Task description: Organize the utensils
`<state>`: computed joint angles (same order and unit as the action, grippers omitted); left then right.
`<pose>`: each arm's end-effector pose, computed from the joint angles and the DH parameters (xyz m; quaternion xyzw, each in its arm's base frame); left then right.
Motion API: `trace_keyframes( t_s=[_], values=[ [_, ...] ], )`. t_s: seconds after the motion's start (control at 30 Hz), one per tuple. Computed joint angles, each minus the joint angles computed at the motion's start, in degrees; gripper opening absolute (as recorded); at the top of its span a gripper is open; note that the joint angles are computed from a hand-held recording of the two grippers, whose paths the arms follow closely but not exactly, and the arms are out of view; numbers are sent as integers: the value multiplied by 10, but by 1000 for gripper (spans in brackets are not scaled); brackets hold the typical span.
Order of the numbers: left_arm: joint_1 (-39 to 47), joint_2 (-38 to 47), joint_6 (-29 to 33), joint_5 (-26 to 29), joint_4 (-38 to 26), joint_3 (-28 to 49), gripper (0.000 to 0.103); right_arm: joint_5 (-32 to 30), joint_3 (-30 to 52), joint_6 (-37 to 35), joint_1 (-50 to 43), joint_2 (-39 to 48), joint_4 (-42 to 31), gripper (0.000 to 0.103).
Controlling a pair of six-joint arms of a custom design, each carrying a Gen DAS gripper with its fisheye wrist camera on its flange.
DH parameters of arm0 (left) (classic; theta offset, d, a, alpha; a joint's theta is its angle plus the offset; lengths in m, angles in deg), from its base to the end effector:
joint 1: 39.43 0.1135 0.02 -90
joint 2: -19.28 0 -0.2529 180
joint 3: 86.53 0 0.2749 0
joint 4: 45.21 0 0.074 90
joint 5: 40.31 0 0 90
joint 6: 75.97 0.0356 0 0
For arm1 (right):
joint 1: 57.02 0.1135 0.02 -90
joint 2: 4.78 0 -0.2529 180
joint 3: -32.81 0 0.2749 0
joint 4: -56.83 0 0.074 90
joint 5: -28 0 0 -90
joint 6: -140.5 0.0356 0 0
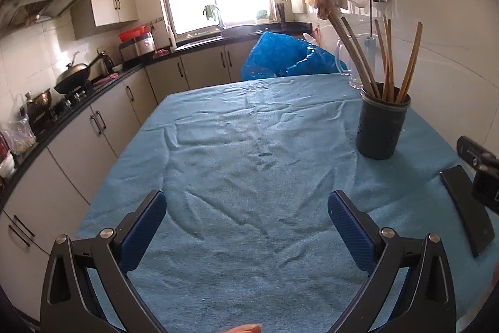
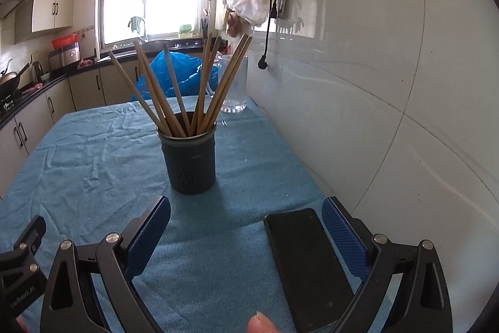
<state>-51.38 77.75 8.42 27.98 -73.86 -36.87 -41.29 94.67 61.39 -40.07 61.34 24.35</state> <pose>0.2418 -0.0377 0.2218 -0.0345 0.8839 0.1005 0.4554 0.2694 0.0689 0.2601 0.0340 0.8824 -0.0499 0.4666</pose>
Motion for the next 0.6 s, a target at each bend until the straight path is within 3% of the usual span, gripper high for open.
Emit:
trace_keyframes(
  t_s=[0.6],
  values=[
    [-15, 16, -3, -10, 1, 3, 103, 0, -9, -9, 10, 5, 8, 99]
  ],
)
